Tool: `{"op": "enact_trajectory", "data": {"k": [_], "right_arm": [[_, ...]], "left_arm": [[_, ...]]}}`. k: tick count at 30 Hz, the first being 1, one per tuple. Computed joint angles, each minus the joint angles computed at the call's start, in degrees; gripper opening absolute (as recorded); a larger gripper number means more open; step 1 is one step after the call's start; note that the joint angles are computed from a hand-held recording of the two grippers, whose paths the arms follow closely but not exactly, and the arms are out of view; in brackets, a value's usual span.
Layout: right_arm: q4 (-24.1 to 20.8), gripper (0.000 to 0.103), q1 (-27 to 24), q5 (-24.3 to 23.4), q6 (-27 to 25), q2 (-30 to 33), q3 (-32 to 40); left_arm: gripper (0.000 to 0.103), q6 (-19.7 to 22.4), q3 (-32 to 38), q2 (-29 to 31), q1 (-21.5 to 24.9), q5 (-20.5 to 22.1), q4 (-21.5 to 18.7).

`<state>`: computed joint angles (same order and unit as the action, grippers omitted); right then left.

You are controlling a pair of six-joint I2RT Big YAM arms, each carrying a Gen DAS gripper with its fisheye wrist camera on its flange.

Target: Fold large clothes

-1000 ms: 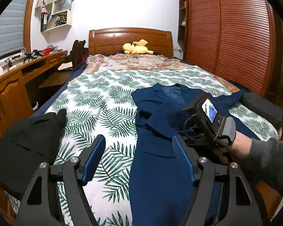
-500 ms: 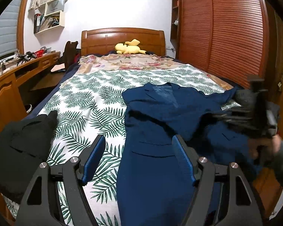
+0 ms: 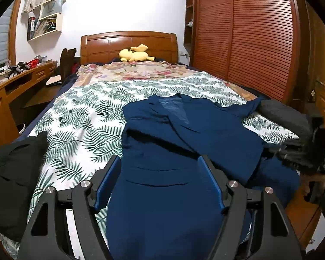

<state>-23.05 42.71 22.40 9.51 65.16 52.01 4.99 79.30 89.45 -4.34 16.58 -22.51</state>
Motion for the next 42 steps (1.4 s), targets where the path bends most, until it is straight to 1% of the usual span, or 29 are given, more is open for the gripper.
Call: {"op": "enact_trajectory", "data": {"k": [3, 5, 8, 10, 13, 14, 15, 16, 18, 19, 21, 25, 28, 31, 36, 40, 41, 42], "right_arm": [[-0.7, 0.009, 0.0, -0.5, 1.9, 2.3, 0.8], [-1.8, 0.010, 0.0, -0.5, 2.4, 2.1, 0.8], [-3.8, 0.015, 0.1, -0.4, 2.6, 0.1, 0.2], [-5.5, 0.019, 0.6, 0.9, 2.6, -1.3, 0.0], [-7.1, 0.024, 2.2, 4.8, 2.6, -2.3, 0.0], [-7.4, 0.027, 2.9, 6.1, 2.4, -2.8, 0.0], [-7.2, 0.032, 3.4, 6.8, 2.0, -3.2, -0.2], [-6.5, 0.040, 3.7, 7.1, 1.1, -3.5, -0.6], [-5.2, 0.048, 5.3, 8.2, -0.2, -4.5, -1.2], [-4.5, 0.050, 6.0, 8.2, -0.5, -4.8, -1.6], [-4.2, 0.051, 7.4, 7.9, -0.8, -5.0, -1.4], [-3.1, 0.053, 9.0, 5.7, -1.3, -4.2, -1.1], [-2.7, 0.053, 9.9, 4.0, -1.4, -2.2, -0.2], [-2.5, 0.053, 10.1, 1.9, -1.1, 0.0, 0.6], [-3.8, 0.053, 7.9, -3.5, -0.7, 3.9, 3.1], [-5.7, 0.053, 6.0, -4.7, -0.6, 6.1, 4.6], [-6.5, 0.051, 5.8, -4.5, -0.3, 6.5, 4.9], [-7.1, 0.034, 5.7, -4.4, -0.2, 6.7, 5.2]], "left_arm": [[0.074, -1.1, 1.1, 0.9, -0.9, -0.2, 0.0], [0.074, -1.5, 1.8, 1.6, -1.6, -0.5, 0.1], [0.074, -1.7, 3.2, 2.8, -2.7, -1.5, -0.1], [0.074, -1.9, 4.0, 3.5, -3.4, -2.0, -0.2], [0.074, -2.5, 4.5, 3.9, -4.0, -1.8, 0.0], [0.074, -2.6, 4.8, 4.1, -4.1, -1.6, -0.1], [0.074, -2.7, 4.9, 4.1, -4.3, -1.4, -0.1], [0.074, -2.7, 5.0, 4.2, -4.4, -1.4, -0.1], [0.074, -2.3, 4.8, 4.0, -4.8, -1.6, 0.2], [0.074, -2.1, 4.6, 3.9, -5.0, -1.7, 0.3], [0.074, -2.0, 4.8, 4.1, -5.2, -1.8, 0.3], [0.074, -1.8, 5.1, 4.5, -5.4, -2.3, -0.3], [0.074, -2.0, 5.4, 4.7, -5.3, -2.3, -0.9], [0.074, -1.9, 5.1, 4.4, -5.2, -2.3, -0.6], [0.074, -1.7, 4.8, 4.2, -5.1, -2.2, -0.5], [0.074, -1.8, 4.7, 4.0, -5.0, -2.1, -0.5], [0.074, -1.8, 4.7, 4.0, -4.9, -2.0, -0.4], [0.074, -1.8, 4.7, 4.0, -4.8, -1.9, -0.4]]}}
